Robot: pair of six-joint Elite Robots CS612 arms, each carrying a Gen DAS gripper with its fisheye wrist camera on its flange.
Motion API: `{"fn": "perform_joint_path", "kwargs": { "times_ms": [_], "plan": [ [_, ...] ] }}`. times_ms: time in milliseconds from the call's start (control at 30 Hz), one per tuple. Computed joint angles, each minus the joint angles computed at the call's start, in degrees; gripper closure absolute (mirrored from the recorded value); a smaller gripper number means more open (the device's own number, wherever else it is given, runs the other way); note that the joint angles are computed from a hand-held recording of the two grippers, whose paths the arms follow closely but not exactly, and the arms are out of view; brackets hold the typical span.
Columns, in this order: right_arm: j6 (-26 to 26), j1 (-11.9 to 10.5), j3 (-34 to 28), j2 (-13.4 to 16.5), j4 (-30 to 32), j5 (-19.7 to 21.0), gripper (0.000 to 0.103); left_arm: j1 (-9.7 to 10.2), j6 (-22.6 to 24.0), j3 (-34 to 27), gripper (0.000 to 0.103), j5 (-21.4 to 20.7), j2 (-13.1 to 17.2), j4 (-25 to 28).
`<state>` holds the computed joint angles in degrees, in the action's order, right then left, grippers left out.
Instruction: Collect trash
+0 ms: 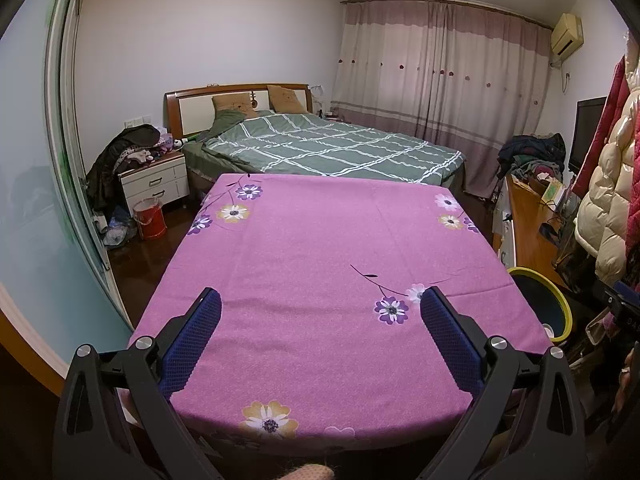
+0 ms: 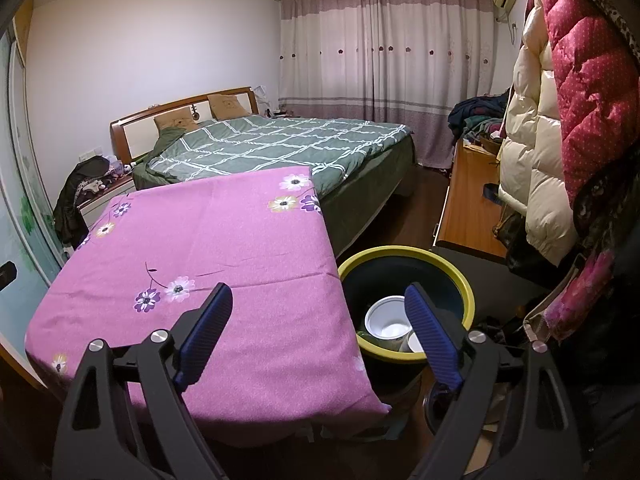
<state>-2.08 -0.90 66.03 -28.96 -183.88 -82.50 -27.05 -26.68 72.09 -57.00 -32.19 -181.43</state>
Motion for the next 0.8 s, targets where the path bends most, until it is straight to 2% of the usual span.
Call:
{"fn": "perform_joint_path", "kwargs": {
  "times_ms": [800],
  "plan": [
    [0.23, 0.19, -0.77, 0.38, 0.85, -0.1, 0.019, 0.59, 0.44, -0.57, 0.005, -0.73, 0.27, 0.87]
  ]
}}
